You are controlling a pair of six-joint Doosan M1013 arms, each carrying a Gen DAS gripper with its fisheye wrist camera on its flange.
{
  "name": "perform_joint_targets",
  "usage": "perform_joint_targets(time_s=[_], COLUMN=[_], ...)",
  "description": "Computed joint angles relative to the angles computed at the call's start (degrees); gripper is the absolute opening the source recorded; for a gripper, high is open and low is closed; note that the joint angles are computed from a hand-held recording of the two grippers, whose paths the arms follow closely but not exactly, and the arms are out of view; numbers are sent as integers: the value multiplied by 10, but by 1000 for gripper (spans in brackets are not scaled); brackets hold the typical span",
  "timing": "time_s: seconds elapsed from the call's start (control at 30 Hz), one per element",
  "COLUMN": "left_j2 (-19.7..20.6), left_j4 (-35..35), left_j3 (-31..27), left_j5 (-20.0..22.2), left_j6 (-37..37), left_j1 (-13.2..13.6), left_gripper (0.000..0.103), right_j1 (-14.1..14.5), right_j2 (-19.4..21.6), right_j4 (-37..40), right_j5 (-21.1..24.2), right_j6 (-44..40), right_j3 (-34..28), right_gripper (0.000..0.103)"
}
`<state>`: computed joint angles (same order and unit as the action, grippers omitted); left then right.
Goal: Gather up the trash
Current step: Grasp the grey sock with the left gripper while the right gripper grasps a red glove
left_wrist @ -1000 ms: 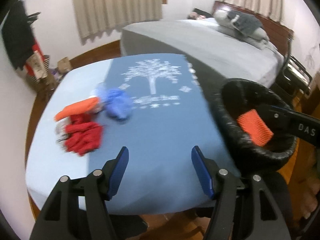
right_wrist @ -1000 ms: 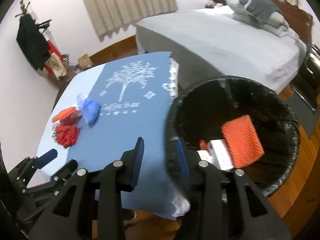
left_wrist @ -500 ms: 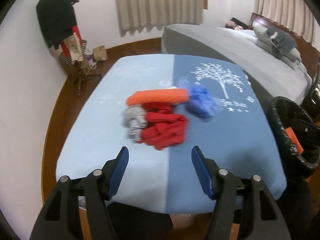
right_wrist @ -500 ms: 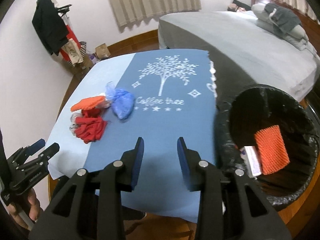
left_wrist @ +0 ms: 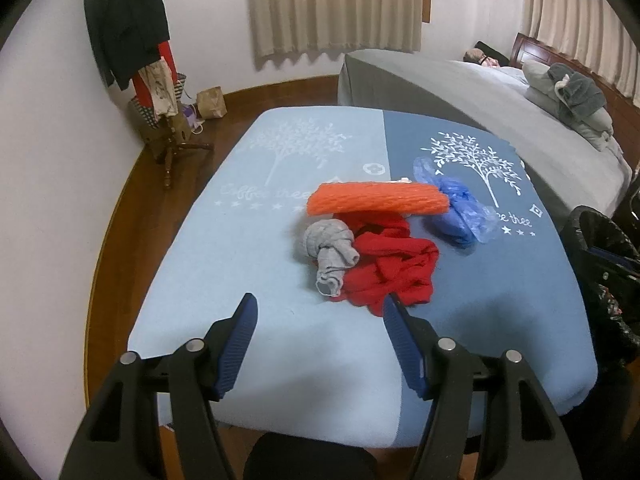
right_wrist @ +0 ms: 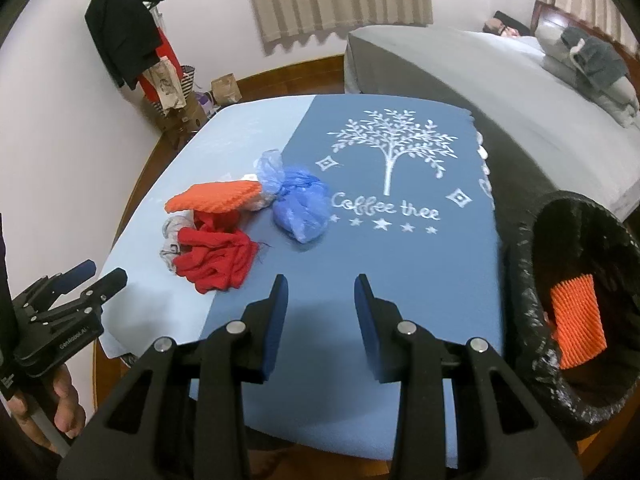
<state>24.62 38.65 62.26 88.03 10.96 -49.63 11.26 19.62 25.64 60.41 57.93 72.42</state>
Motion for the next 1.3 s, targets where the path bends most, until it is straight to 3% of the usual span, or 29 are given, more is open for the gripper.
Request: perform_joint_targets(time_s=[0.87, 0.97, 1.17, 1.3], left_j2=[-4, -3, -11, -13], left_j4=[-35, -40, -57, -54], left_j3=[46, 50, 67, 73], left_j5=[-75, -87, -128, -138], left_j6=[35, 39, 45, 48], left_j1=[46, 51, 61, 62], left_gripper=[63, 56, 21, 11], right_j1=[37, 39, 43, 45], right_j2=[42, 50, 62, 71], right_j4=[-9, -13, -22, -26], right_j5=[-9, -7, -12, -8], right_j6=[15, 23, 30, 41], right_j3=[-20, -28, -38, -45], right_gripper=[34, 34, 34, 34])
